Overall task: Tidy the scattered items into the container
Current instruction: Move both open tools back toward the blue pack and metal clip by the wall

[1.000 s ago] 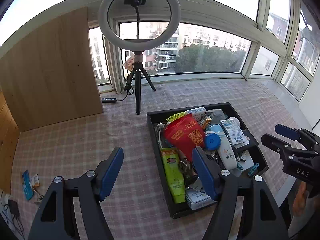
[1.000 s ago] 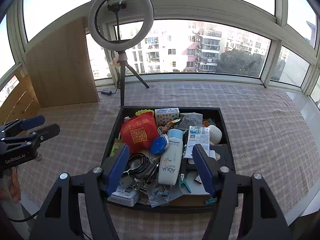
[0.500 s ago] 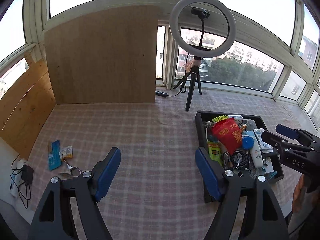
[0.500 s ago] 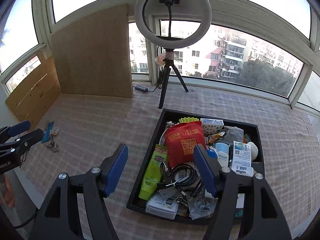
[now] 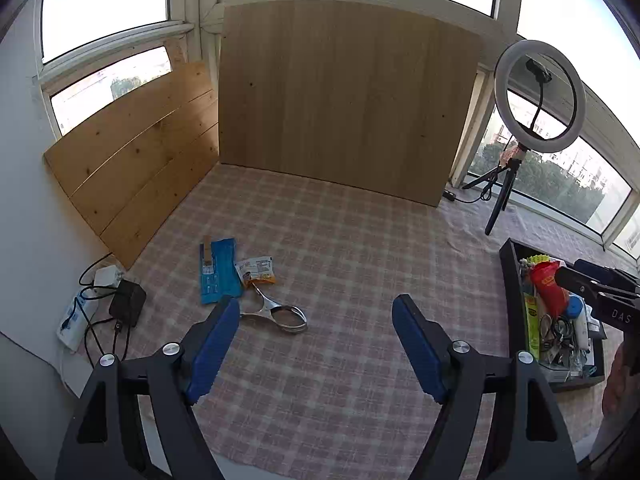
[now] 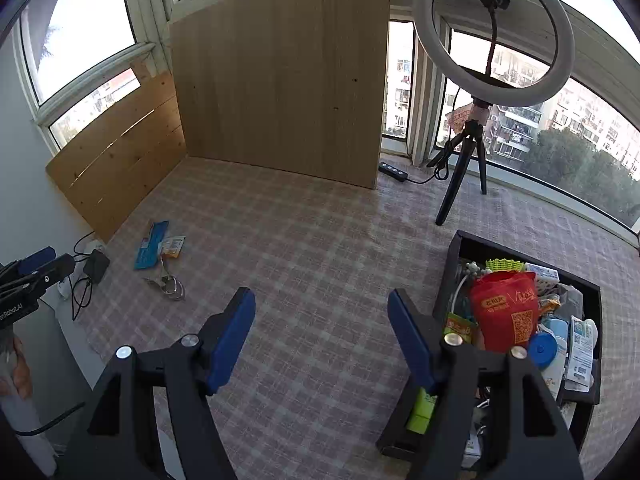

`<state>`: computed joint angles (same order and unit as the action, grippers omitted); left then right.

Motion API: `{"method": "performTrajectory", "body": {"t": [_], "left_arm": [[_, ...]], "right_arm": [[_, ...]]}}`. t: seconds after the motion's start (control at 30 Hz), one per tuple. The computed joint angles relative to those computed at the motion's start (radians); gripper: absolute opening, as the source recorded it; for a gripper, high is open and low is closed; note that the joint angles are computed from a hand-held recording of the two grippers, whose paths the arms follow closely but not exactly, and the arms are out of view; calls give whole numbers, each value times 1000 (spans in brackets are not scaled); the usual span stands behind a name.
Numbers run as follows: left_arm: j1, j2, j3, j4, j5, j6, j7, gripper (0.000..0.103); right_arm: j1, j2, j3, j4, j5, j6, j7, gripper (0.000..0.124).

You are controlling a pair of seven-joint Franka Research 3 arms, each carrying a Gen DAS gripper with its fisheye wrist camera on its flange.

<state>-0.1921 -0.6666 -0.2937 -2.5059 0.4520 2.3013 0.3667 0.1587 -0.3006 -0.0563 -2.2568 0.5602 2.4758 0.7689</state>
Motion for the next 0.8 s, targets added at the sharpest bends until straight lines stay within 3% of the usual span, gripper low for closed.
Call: {"method": "performTrajectory", "body": {"t": [0.17,0.33,0.53,0.8], "left_arm": [[36,-118,104,-152,-42,37,24,77],[83,-138,182,-250,-106,145,79,77],[119,11,266,-264,-210,303,225,77],[184,286,294,-174,-330,387,394,77]], "right_arm": [[38,73,56,33,-41,-15,53,68],[89,165,100,89,-70,-56,78,68],[145,293,134,189,-27,-208,-22,68],[199,460,185,314,-119,-248,-56,68]]}}
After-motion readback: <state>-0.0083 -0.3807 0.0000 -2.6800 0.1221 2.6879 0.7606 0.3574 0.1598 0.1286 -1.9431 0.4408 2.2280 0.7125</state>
